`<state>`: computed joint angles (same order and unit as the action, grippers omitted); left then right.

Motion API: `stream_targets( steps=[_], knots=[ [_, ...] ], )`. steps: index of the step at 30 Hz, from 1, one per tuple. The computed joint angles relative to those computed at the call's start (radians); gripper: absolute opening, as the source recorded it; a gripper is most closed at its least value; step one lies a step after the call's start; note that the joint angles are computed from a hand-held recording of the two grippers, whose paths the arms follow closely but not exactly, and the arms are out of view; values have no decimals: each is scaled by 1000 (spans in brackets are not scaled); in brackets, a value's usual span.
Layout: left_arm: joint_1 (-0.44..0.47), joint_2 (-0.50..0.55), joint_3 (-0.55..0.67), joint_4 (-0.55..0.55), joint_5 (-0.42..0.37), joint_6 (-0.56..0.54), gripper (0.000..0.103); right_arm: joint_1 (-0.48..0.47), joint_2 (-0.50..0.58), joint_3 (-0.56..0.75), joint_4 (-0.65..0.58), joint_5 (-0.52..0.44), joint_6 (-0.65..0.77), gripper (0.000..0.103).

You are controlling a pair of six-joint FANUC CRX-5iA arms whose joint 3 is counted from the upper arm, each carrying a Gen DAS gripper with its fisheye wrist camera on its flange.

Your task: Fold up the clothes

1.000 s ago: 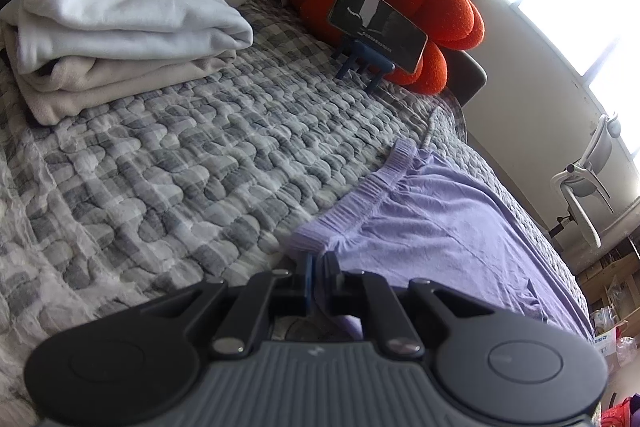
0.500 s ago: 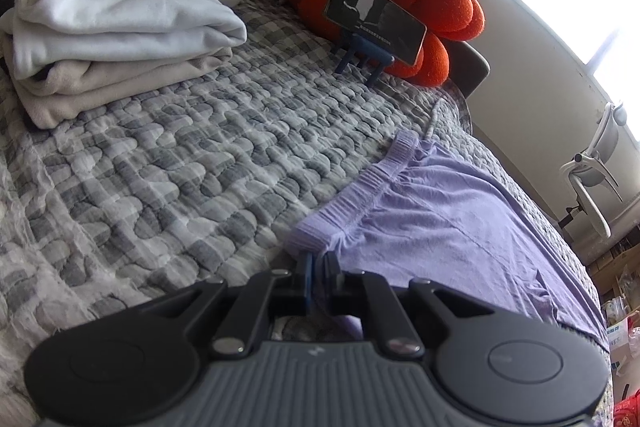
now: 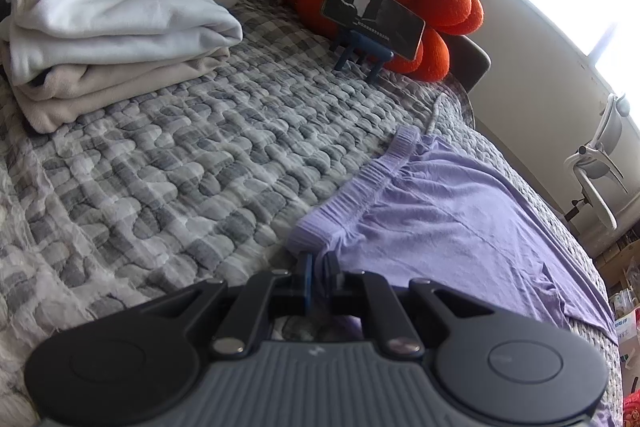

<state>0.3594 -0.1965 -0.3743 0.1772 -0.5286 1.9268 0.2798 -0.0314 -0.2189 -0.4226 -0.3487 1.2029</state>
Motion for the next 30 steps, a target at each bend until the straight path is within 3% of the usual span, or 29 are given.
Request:
stream_targets(
  steps=[14,20,30],
  knots=[
    [-3,3,12,-19,-14,6,6,-93,-6,48,-275,-130,304,39],
    [-4,5,15,-24,-15,10,6,-91,-23,42,-251,-151,354,39],
    [1,5,8,-2,-9,-9,6,-162,-6,48,-474,-158,401,39]
  ],
)
